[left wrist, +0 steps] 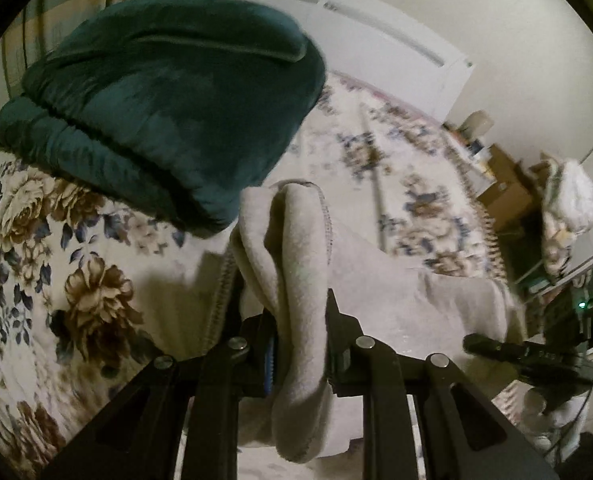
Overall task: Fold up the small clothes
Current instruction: 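Grasp the folded shirt with both tools and lift it off the bed, then place the folded shirt on top of the clothes stack and open both tools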
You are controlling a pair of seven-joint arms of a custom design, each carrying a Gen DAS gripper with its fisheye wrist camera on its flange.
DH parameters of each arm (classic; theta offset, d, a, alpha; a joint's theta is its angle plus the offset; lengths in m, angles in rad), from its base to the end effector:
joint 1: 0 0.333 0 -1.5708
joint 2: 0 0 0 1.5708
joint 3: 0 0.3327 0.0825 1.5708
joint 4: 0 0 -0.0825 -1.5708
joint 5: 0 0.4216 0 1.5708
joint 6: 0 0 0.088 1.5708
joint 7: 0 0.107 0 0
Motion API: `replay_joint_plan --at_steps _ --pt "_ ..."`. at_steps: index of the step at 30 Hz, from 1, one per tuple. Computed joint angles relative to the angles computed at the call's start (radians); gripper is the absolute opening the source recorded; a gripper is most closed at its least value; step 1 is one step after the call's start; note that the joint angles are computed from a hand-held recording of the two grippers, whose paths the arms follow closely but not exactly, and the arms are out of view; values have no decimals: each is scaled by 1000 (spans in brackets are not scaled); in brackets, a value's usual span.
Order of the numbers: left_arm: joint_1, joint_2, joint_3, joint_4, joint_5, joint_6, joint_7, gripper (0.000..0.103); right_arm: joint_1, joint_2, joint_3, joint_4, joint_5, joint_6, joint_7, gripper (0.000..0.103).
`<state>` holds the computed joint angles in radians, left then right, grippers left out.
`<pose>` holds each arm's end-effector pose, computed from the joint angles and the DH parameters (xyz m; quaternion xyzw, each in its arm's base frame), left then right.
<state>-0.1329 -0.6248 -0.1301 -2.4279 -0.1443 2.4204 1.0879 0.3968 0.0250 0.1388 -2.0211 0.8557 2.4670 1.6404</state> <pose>0.4191 -0.1232 0.5955 -0.7665 0.5661 -0.2860 0.1012 0.5403 0.3184 0.4818 -0.6189 0.6905 0.1977 0.3179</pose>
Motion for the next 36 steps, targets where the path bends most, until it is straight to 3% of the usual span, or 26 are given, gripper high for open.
replay_joint_plan --at_steps 5,8,10,13,15,17,19,22,28,36 --pt "32 55 -16 -3 59 -46 7 21 7 64 12 34 -107 -4 56 18" --pt "45 60 -31 5 95 -61 -7 26 17 76 13 60 -254 -27 130 25" --pt "63 61 -57 16 142 -83 -41 34 38 82 8 90 -443 -54 227 31" --pt "81 45 -94 15 224 -99 -89 58 78 83 6 130 -720 -119 395 52" --pt "90 32 -119 16 284 -113 -122 86 94 77 9 138 -830 -151 465 74" --pt "85 13 -130 13 316 -126 -154 94 116 56 14 134 -961 -190 552 89" --pt "77 -14 -140 6 336 -140 -187 96 132 34 24 125 -1072 -228 631 103" --pt "63 -47 -160 4 365 -174 -231 103 150 -2 42 110 -1203 -290 732 103" --pt "12 -122 -178 16 361 -264 -286 103 164 -100 86 80 -1341 -399 844 103" --pt "-55 -218 -215 106 347 -448 -312 103 157 -305 158 37 -1343 -520 876 103"
